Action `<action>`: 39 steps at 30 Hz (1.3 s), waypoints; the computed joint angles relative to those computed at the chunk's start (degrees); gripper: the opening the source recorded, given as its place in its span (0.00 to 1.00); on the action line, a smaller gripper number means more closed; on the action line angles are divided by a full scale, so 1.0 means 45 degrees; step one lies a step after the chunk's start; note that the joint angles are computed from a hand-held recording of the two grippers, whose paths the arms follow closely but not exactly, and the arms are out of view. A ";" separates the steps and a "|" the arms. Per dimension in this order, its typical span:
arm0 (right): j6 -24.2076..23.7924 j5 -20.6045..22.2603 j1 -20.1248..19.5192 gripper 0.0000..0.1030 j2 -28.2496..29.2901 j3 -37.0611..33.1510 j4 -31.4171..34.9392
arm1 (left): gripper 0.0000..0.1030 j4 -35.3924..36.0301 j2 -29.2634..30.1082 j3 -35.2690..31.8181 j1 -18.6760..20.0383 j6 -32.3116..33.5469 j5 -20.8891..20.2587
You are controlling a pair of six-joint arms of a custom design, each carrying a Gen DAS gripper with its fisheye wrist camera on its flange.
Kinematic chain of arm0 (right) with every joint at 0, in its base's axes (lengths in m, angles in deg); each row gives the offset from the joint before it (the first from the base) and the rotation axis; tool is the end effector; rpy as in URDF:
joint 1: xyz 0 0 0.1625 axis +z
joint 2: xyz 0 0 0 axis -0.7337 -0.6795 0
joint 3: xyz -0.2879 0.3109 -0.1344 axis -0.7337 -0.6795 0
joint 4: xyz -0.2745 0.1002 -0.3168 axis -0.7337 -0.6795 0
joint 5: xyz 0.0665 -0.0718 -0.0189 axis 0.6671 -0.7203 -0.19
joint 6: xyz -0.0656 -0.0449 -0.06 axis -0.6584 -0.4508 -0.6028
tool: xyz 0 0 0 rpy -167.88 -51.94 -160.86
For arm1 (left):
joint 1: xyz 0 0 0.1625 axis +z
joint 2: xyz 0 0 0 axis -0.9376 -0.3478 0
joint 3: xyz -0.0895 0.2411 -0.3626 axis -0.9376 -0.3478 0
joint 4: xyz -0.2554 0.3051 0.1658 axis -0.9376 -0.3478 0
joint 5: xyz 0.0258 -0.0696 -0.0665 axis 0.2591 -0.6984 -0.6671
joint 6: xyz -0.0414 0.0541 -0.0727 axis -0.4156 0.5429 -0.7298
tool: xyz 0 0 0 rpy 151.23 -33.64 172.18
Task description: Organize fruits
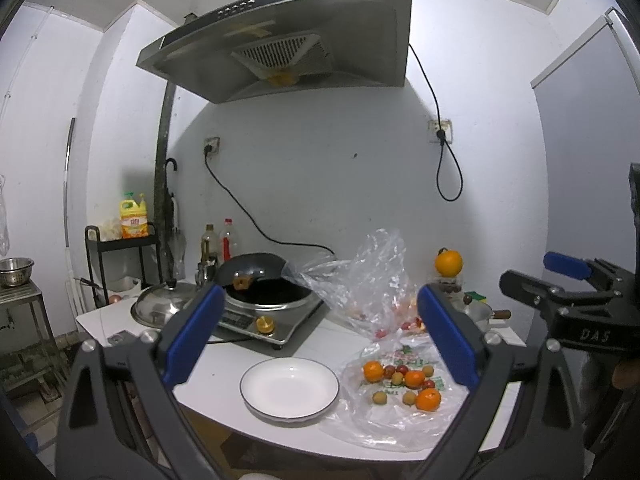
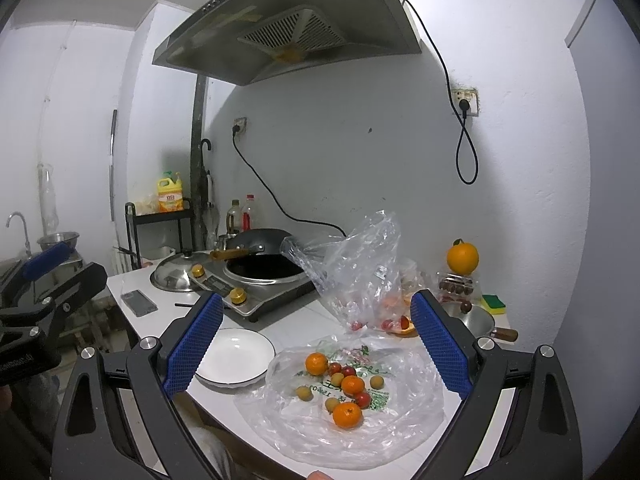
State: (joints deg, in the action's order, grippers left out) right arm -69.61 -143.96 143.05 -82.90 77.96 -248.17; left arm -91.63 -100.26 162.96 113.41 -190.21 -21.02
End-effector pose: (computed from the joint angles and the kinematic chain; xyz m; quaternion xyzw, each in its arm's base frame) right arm 0.1640 -0.5638 0.3624 0.2403 -0.7014 0.5856 0.3277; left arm -0.3593 -0.6032 0.1013 0.3630 0.7120 -0.5809 0.1545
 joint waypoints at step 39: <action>0.0809 -0.1065 -0.2225 0.93 0.0966 -0.2272 0.3816 | 0.95 0.5984 0.5421 -0.7594 0.1282 -0.0839 -0.0195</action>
State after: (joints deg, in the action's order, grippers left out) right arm -65.96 -148.76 133.04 -78.56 67.74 -231.00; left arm -64.70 -75.87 128.79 119.18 -193.99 -21.90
